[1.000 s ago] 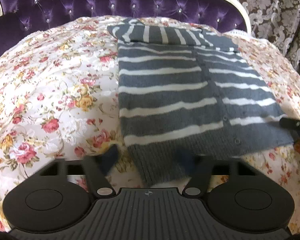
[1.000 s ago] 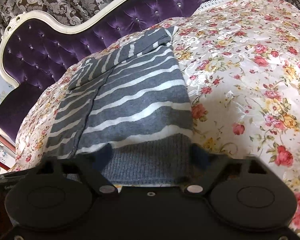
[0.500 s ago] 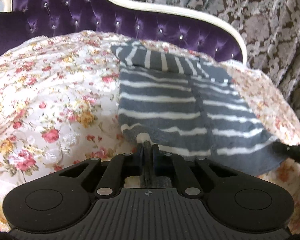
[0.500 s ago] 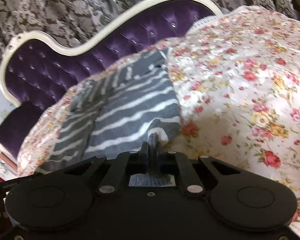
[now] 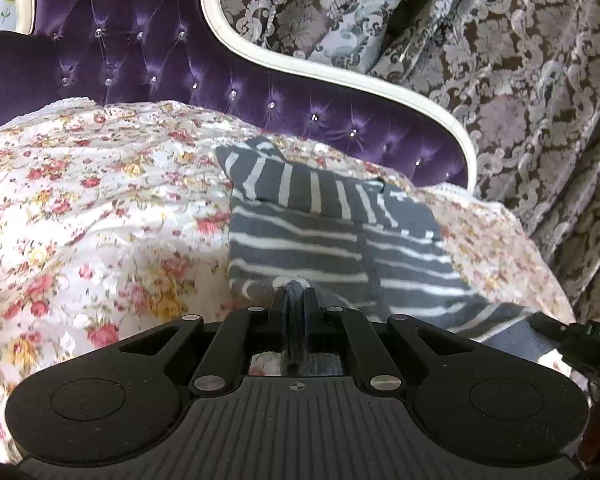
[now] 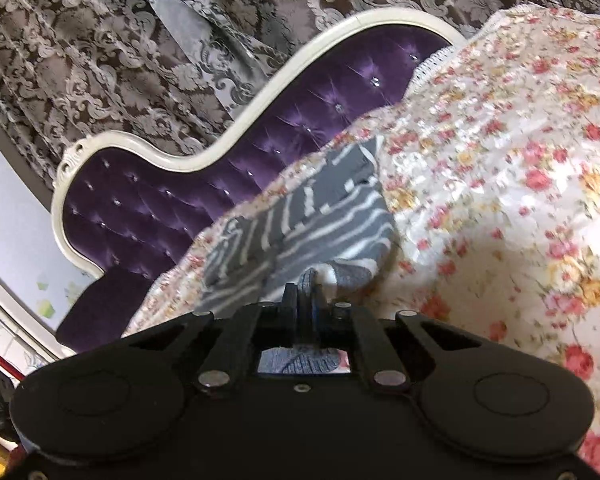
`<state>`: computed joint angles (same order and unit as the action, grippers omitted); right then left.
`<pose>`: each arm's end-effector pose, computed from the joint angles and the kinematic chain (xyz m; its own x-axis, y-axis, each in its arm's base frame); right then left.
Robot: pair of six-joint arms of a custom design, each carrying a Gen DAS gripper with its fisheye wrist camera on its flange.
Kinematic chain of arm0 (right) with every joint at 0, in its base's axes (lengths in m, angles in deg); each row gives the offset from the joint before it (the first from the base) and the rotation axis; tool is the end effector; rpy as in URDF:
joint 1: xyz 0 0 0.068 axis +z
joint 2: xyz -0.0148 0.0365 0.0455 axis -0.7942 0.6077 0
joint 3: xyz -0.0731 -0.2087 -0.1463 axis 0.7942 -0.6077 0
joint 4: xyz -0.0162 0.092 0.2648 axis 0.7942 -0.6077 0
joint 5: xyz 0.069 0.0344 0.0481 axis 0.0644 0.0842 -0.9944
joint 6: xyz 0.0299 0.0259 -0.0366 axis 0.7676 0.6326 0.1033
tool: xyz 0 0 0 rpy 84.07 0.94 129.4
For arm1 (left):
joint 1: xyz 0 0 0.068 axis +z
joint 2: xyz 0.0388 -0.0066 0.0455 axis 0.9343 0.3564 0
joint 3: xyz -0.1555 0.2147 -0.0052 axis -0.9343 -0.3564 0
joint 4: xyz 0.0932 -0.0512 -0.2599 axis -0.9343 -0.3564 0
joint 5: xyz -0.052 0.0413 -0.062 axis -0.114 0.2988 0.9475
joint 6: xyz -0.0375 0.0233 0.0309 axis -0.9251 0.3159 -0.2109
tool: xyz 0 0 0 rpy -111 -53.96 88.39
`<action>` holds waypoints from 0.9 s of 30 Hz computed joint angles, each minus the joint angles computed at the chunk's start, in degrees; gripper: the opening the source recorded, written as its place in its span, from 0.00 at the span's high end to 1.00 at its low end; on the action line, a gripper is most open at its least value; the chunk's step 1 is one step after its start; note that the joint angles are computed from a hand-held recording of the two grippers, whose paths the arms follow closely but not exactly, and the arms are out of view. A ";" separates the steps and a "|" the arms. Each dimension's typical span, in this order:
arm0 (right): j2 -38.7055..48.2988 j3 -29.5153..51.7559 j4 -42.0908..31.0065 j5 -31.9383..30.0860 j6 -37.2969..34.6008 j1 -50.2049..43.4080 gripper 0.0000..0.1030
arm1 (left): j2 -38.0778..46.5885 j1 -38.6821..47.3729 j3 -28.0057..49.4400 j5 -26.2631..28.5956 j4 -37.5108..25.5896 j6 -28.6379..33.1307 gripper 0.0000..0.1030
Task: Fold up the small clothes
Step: 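Grasp the hem of the cardigan with both grippers, then lift the hem with both grippers and fold it toward the collar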
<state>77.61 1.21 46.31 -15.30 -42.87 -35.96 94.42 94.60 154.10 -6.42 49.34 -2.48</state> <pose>0.1953 0.0598 0.2436 -0.5026 0.5849 -0.6366 0.0472 0.7539 0.6553 0.3362 0.1338 0.2286 -0.6656 -0.0713 -0.7429 0.2654 0.9077 -0.3249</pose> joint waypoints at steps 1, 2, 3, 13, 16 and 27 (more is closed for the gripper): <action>0.56 0.60 0.33 -0.46 -0.33 -0.40 0.87 | 0.32 -0.01 0.75 0.29 -0.18 -0.28 0.94; 1.38 1.37 0.82 -1.19 -0.66 -0.96 0.87 | 0.76 -0.07 1.72 0.55 -0.61 -0.44 0.94; 1.94 1.97 1.23 -1.96 -0.96 -1.54 0.87 | 1.28 -0.28 3.08 0.79 -1.34 -0.70 0.94; 13.50 12.63 6.13 -8.34 -4.80 -6.79 0.87 | 8.47 -2.86 17.86 4.26 -4.15 -5.31 0.95; 17.58 16.03 8.28 -9.86 -5.53 -8.14 0.87 | 11.30 -3.67 22.64 4.91 -4.48 -8.03 0.95; 40.27 29.65 18.56 -11.35 -7.76 -13.15 0.87 | 26.57 -10.61 41.51 -4.32 0.11 -19.38 0.95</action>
